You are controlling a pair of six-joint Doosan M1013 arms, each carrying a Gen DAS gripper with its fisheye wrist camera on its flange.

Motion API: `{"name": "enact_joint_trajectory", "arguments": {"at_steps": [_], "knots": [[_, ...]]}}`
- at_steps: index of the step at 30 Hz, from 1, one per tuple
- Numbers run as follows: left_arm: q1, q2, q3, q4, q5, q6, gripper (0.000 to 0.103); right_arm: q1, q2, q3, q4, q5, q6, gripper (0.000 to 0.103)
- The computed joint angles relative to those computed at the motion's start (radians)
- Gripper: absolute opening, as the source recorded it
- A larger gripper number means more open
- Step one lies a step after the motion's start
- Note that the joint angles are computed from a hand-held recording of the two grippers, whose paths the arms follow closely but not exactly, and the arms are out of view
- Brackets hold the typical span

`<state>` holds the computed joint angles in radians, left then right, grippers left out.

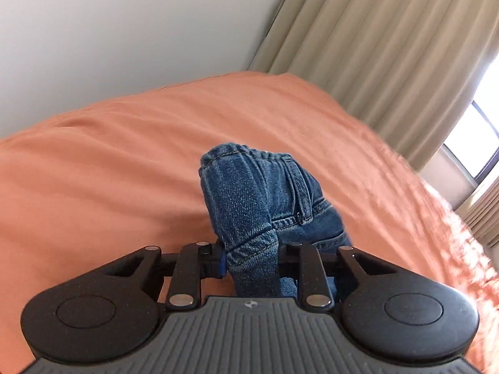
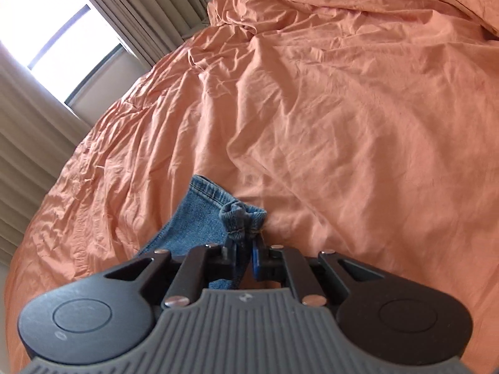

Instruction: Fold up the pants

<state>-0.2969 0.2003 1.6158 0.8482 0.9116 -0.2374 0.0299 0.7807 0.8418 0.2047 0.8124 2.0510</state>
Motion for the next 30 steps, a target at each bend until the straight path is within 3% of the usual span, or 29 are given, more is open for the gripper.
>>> {"name": "enact_joint_trajectory", "arguments": {"at_steps": [3, 6, 8, 9, 10, 11, 12, 14, 16, 20, 23, 27, 30], "knots": [[0.025, 0.050, -0.032, -0.092, 0.059, 0.100, 0.028, 0.003, 0.008, 0.020, -0.009, 0.004, 0.021, 0.002], [0.037, 0.080, -0.046, -0.158, 0.080, 0.105, 0.032, 0.000, 0.013, 0.037, 0.011, -0.002, 0.033, 0.003], [0.042, 0.090, -0.065, -0.187, 0.103, 0.135, 0.048, -0.006, 0.016, 0.034, 0.039, 0.006, 0.002, 0.007], [0.047, 0.098, -0.084, -0.204, 0.126, 0.184, 0.063, -0.007, 0.020, 0.022, 0.032, 0.027, -0.012, 0.010], [0.047, 0.099, -0.096, -0.213, 0.151, 0.235, 0.076, -0.006, 0.019, 0.014, 0.010, 0.039, -0.018, 0.021], [0.037, 0.095, -0.101, -0.199, 0.191, 0.285, 0.079, -0.003, 0.015, 0.011, -0.031, 0.038, -0.019, 0.033], [0.029, 0.090, -0.105, -0.177, 0.226, 0.323, 0.082, -0.002, 0.011, 0.010, -0.060, 0.037, -0.032, 0.034], [0.013, 0.075, -0.107, -0.128, 0.269, 0.382, 0.083, -0.003, 0.002, 0.004, -0.095, 0.038, -0.081, 0.034], [0.002, 0.062, -0.120, -0.093, 0.260, 0.469, 0.083, -0.004, -0.010, 0.005, -0.077, 0.021, -0.164, 0.034], [0.000, 0.045, -0.158, -0.169, 0.110, 0.746, 0.083, 0.006, -0.006, -0.043, 0.016, 0.039, -0.371, 0.034], [0.005, 0.081, -0.224, -0.260, 0.048, 0.931, 0.085, 0.028, 0.033, -0.133, 0.049, 0.104, -0.464, 0.034], [0.003, 0.160, -0.323, -0.334, 0.112, 1.141, 0.088, 0.058, 0.106, -0.280, 0.007, 0.198, -0.503, 0.037], [0.005, 0.213, -0.370, -0.306, 0.186, 1.200, 0.088, 0.071, 0.180, -0.417, -0.035, 0.286, -0.501, 0.039]]}}
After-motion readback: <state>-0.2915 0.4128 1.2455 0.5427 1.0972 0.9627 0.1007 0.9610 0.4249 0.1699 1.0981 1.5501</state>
